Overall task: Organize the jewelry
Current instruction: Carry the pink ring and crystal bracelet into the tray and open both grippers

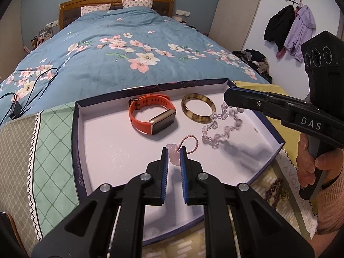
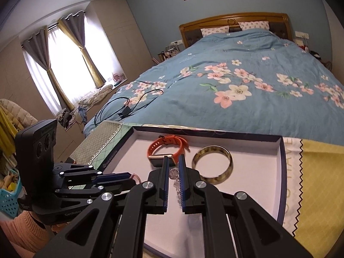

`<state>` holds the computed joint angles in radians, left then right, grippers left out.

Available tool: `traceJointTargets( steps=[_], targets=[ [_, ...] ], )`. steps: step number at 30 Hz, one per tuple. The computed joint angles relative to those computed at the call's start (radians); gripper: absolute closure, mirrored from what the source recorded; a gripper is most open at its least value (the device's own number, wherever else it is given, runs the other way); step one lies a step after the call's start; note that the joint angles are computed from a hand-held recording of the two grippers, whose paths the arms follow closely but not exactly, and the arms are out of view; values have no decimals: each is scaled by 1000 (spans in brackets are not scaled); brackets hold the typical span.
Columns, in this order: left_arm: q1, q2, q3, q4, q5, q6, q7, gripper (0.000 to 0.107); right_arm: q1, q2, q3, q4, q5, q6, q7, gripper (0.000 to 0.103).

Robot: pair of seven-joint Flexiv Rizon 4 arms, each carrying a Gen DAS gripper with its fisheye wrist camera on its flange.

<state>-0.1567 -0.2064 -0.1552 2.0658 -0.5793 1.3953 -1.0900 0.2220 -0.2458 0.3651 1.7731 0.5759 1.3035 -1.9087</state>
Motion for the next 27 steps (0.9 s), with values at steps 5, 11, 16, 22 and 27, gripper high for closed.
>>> traceJointTargets(
  steps=[5, 11, 16, 22, 27],
  targets=[
    [-1, -26, 17, -25, 40, -15, -39, 95, 9, -16, -16, 4, -39, -2, 35, 96],
    [7, -51, 20, -53, 74, -29, -83, 95, 3, -23, -14, 15, -66, -3, 60, 96],
    [12, -63, 22, -68, 101, -33, -109, 95, 5, -23, -16, 29, -93, 8, 71, 96],
    [4, -82, 45, -91, 165, -51, -163, 95, 6, -21, -20, 44, -125, 18, 100, 95],
    [14, -93, 36, -95, 177, -49, -178, 95, 11, -23, -29, 59, -162, 25, 139, 93]
  ],
)
